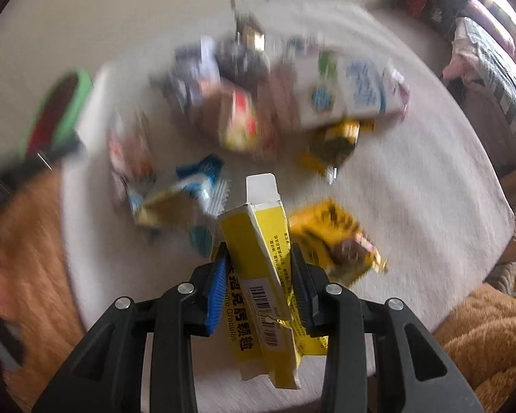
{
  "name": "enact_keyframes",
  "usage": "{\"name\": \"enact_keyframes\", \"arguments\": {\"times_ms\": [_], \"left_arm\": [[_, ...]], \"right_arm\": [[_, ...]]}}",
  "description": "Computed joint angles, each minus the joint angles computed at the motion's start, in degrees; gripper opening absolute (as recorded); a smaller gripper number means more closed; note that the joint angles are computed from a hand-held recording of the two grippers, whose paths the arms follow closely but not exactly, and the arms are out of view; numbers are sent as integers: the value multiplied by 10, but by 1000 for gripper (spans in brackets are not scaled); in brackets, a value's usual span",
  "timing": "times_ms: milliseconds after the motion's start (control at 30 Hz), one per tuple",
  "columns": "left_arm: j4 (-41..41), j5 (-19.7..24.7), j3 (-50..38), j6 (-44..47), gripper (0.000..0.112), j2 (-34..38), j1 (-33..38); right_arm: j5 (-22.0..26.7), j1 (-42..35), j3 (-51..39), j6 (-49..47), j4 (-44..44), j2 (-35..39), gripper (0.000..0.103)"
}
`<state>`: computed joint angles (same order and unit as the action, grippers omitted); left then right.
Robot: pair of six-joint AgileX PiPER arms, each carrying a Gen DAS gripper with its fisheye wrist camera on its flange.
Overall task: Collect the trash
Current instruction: 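Grasp the white-pink tube packet with the left tool while the right tool grasps the yellow box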
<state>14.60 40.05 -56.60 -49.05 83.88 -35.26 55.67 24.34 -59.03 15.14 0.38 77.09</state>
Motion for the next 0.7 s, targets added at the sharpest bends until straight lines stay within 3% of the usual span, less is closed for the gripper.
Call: {"name": "enact_keyframes", "arguments": {"times_ms": [200, 400, 567, 700], "left_arm": [[26, 14, -50, -17, 76, 73, -20], [-22, 12, -95, 20, 74, 137, -12], [-42, -2, -87, 31, 51, 143, -8], [-15, 2, -79, 22, 42, 126, -11]], "right_arm": [[-52, -49, 14, -5, 20, -54, 34], [-60, -68, -1, -32, 46, -28, 34], [-66, -54, 5, -27, 38, -33, 34], [-70, -49, 10, -27, 37, -34, 34]]}}
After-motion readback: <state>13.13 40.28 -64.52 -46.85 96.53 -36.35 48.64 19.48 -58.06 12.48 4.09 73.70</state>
